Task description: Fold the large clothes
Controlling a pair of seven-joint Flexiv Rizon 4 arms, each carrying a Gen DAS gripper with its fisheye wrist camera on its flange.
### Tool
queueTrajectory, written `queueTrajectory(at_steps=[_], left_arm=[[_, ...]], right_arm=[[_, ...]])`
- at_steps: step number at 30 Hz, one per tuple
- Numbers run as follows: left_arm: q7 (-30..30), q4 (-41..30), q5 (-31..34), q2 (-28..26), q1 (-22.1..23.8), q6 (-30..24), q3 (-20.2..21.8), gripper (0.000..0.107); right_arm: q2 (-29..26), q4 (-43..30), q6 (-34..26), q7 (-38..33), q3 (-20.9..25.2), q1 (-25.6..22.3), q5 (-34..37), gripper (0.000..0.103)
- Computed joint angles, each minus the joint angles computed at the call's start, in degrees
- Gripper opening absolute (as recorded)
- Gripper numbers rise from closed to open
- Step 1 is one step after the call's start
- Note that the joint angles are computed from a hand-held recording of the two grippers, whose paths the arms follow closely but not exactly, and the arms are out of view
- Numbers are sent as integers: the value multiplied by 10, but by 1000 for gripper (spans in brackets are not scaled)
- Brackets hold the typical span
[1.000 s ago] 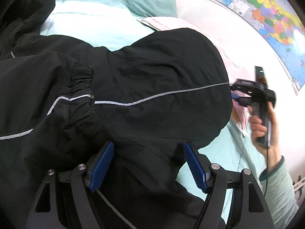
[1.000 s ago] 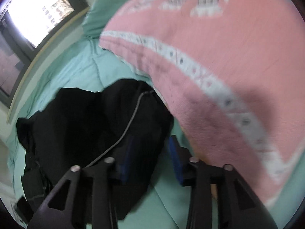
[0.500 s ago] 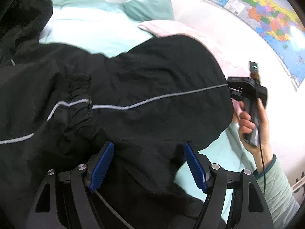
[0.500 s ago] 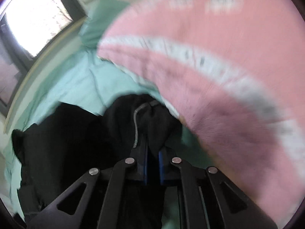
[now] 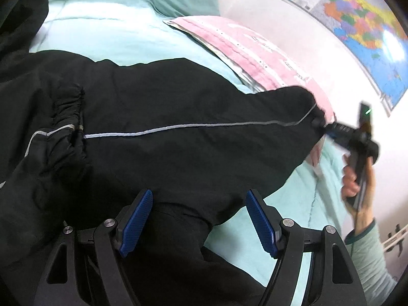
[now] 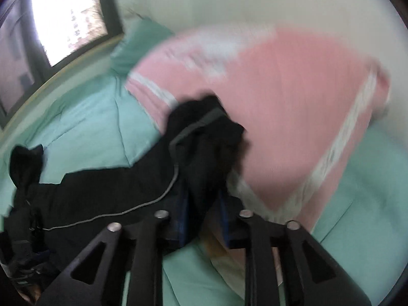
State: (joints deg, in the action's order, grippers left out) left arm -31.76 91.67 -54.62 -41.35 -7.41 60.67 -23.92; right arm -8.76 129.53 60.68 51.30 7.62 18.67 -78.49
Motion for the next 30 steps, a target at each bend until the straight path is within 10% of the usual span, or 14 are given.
queueTrajectory(at_steps=[3,9,10,12,15,23,30], left_arm=[[10,14,-5,8,3,6,-2,77],[13,16,2,13,-9,33,2,77],[17,17,-4,16,-7,36,-4,77],[8,0,-2,9,-10,31,-7,77],[-11,-30,16,-2,-23,20,-3,77],[-190,-178,204,-85,-93,-94,90,77],[-130,-93,142,-25,-14,-85,15,77]], right_arm=[[13,14,69,180,-24,-42,-181,39],[22,-5,-26,119,0,-32,-125,80],[14,-13,-12,121,-4,-36,-132,78],[-17,-41,37,91,-14,-47,-124,43],[-1,-39,-32,48,0,-18,-76,21],[31,-7,-78,-28,17,-12,7,18],[15,-33,-19,-44,7,-8,-31,17]])
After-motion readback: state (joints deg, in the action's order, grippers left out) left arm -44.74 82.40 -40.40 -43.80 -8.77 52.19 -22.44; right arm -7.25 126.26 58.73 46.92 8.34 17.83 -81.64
